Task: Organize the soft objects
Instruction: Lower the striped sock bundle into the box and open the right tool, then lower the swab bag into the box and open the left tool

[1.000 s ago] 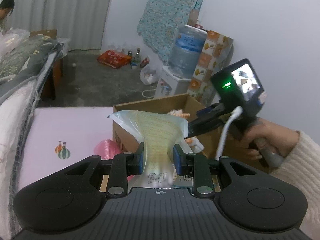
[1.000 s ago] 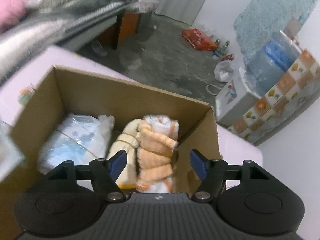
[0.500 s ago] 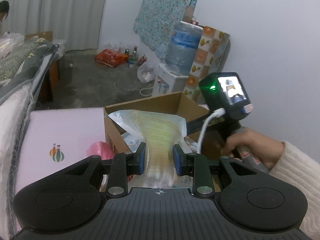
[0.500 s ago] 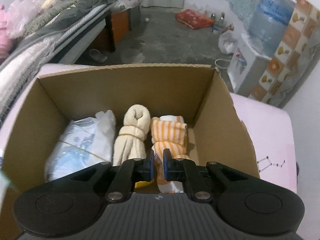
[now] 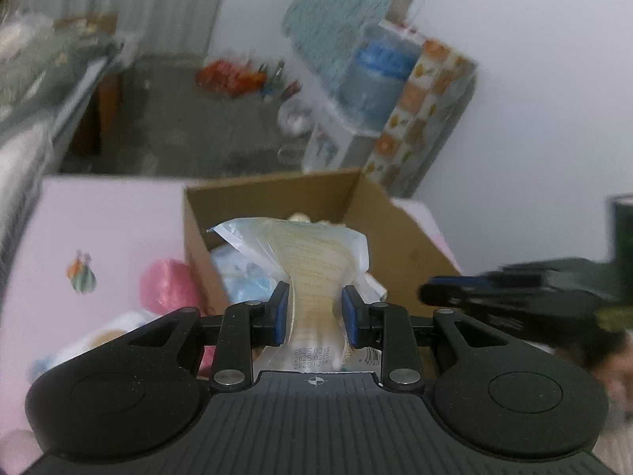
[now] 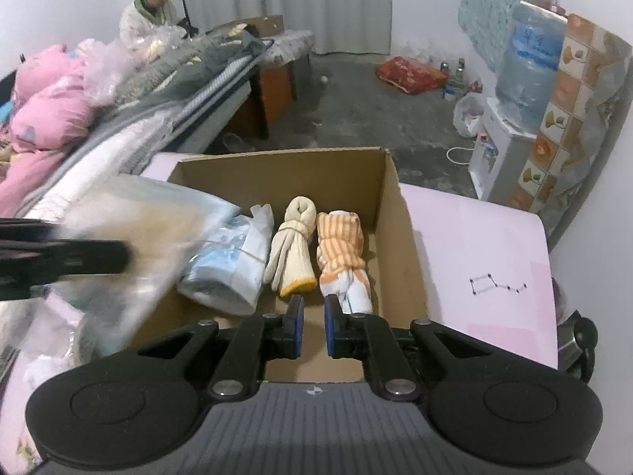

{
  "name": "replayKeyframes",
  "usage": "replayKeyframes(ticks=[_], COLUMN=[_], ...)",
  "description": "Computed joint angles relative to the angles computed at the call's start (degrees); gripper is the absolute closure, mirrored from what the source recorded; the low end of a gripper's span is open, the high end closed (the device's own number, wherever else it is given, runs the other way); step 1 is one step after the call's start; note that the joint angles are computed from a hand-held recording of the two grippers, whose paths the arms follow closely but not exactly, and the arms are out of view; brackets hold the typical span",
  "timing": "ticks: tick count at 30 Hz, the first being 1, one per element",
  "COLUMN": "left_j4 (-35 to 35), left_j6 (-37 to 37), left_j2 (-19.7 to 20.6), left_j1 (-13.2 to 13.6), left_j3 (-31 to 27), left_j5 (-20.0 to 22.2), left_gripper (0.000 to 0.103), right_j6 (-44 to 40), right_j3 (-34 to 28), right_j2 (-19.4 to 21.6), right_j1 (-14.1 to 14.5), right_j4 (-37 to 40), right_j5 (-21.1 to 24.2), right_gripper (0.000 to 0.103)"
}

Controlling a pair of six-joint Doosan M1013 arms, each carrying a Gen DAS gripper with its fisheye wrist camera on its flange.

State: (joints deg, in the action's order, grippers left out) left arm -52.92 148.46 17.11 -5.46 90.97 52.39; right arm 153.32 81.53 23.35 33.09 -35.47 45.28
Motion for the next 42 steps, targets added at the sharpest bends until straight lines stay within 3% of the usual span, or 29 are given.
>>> replayKeyframes(ticks=[3,6,7,8,10,12,15,16,17,20,24,30,33,34,35,36,40,42], left_j4=[8.3,18.6,21.4,25.0,29.0,29.4,34.0,34.5,34.2,35.3,36.6,34.7,41.7,43.8,46.0,49.0,61.1,62.1], left_j6=[-8.4,-18.3,-20.5,-21.2,-22.5,-21.6,-18.7,-16.9,-14.1,-11.0,-6.5,-0.4,-5.5,-7.0,-8.2,-9.9,-11.1,-10.7], left_j2=[1.1,2.4,2.8,2.6,2.6,2.2,0.2,-0.2,0.1,1.0,1.7,5.3,5.9,5.8,5.9,5.8,3.0,2.1], left_j1=[-2.8,-5.5,-6.1,-7.1,-7.9,-7.8,-8.7,-8.9,-8.8,-9.8,-11.9,-13.9,-15.4,-15.6,-15.7,-15.9,-16.9,-16.6], left_j3=[-1.6,-3.6,-4.1,-4.1,-5.1,-5.4,-4.0,-3.5,-4.0,-4.5,-3.3,-5.7,-5.7,-5.5,-5.9,-6.0,-1.3,-0.2], left_j5=[0.1,1.8,2.3,1.4,3.7,5.0,0.2,-0.8,0.0,2.4,-2.4,-1.8,-1.6,-0.9,1.0,1.9,-5.8,-7.8], left_gripper=[0.076,0.069,0.063,0.048,0.033,0.034,0.039,0.046,0.055,0.066,0.066,0.064,0.077,0.092,0.097,0.097,0.096,0.095], right_j6=[1.7,1.8,1.5,0.8,0.1,-0.7,-0.8,-0.5,-0.4,-0.1,1.2,1.9,1.9,1.8,1.9,1.8,1.8,2.0], right_j3=[0.7,0.9,0.8,0.6,0.4,0.5,0.9,1.0,1.2,2.4,4.6,5.7,6.0,6.2,6.3,6.6,6.6,6.3], right_j2=[-0.7,-0.9,-0.7,-0.6,-0.3,-0.2,-0.3,-0.5,-0.6,-1.5,-3.2,-3.7,-3.5,-3.5,-3.5,-3.6,-3.4,-3.3], right_j1=[0.3,0.4,0.4,0.3,0.3,0.3,0.4,0.4,0.4,0.6,1.0,1.3,1.0,0.9,1.0,0.9,0.6,0.6], right_j4=[-0.4,0.2,0.7,1.4,1.9,2.4,2.1,1.8,1.6,1.0,0.1,-0.2,0.4,0.7,0.8,1.0,1.6,1.4], right_j5=[0.5,0.6,0.6,0.8,1.3,1.2,0.1,-0.3,-0.7,-1.5,-1.9,-1.2,-1.5,-1.8,-2.0,-2.3,-3.2,-3.3], right_gripper=[0.052,0.052,0.052,0.052,0.052,0.052,0.052,0.052,0.052,0.052,0.052,0.052,0.052,0.052,0.052,0.052,0.052,0.052])
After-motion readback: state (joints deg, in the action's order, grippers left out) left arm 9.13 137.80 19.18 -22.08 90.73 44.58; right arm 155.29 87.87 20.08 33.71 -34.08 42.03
